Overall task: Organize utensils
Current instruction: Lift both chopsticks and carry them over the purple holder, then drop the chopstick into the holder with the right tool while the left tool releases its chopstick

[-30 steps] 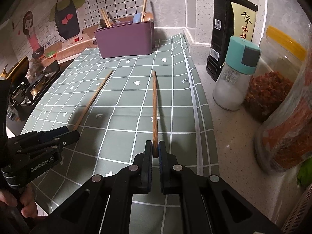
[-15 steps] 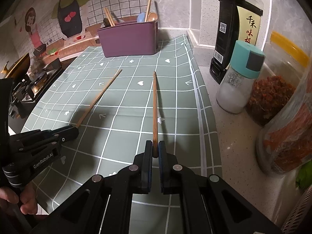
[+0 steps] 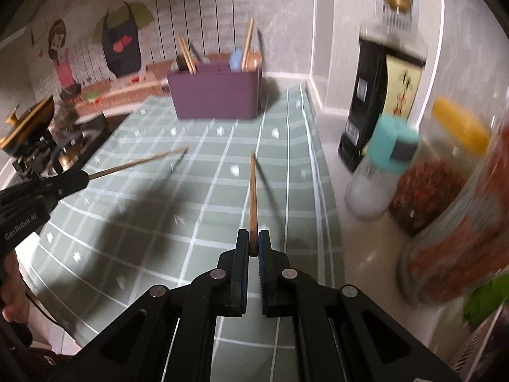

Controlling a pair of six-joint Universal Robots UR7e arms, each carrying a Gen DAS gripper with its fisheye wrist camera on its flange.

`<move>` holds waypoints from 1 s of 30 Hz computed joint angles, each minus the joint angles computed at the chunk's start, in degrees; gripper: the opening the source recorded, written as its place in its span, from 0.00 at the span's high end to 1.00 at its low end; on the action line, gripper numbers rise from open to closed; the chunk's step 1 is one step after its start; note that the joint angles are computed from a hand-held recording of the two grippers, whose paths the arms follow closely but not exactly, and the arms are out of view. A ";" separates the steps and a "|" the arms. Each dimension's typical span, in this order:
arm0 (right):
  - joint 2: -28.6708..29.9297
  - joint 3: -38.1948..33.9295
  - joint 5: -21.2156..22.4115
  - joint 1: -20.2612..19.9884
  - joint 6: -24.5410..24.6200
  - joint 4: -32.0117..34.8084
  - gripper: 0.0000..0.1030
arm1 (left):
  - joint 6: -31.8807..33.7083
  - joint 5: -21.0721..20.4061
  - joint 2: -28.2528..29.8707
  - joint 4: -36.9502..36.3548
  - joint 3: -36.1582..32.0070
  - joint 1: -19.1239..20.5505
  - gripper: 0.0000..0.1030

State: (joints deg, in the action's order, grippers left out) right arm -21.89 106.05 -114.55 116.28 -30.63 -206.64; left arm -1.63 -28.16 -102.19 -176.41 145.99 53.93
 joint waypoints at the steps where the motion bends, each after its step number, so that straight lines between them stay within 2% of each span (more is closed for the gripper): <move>1: -0.67 -0.26 0.57 0.48 0.19 0.37 0.95 | 0.64 -0.23 -0.92 0.52 -0.58 -0.22 0.94; 5: -1.66 -3.12 0.53 2.90 0.62 2.13 0.95 | 6.16 -1.72 -1.85 0.04 -5.17 0.17 0.95; 9: -1.71 -8.47 0.20 5.47 0.97 5.33 0.95 | 9.01 -5.07 -1.83 2.42 -10.88 1.41 0.95; 15: -1.89 -18.07 -0.44 10.44 -1.47 9.19 0.95 | 10.79 -10.42 -2.43 10.65 -21.89 0.92 0.95; 19: -1.71 -26.36 0.28 13.23 -2.42 14.34 0.95 | 10.56 -9.98 -0.12 20.16 -32.36 -0.38 0.95; 23: 0.29 -34.94 -0.21 15.29 -4.11 17.22 0.95 | 4.84 -12.64 2.86 31.55 -42.76 1.26 0.95; 25: 1.98 -40.03 -0.50 15.93 -4.39 19.61 0.95 | 4.08 -12.59 4.76 33.46 -46.30 2.25 0.95; 28: 4.11 -46.54 0.37 15.69 -2.79 26.05 0.95 | 6.12 -9.31 8.08 34.36 -50.00 3.32 0.95; 30: 6.43 -51.38 0.54 15.33 -2.38 29.99 0.95 | 4.95 -9.80 10.14 38.38 -53.16 5.14 0.95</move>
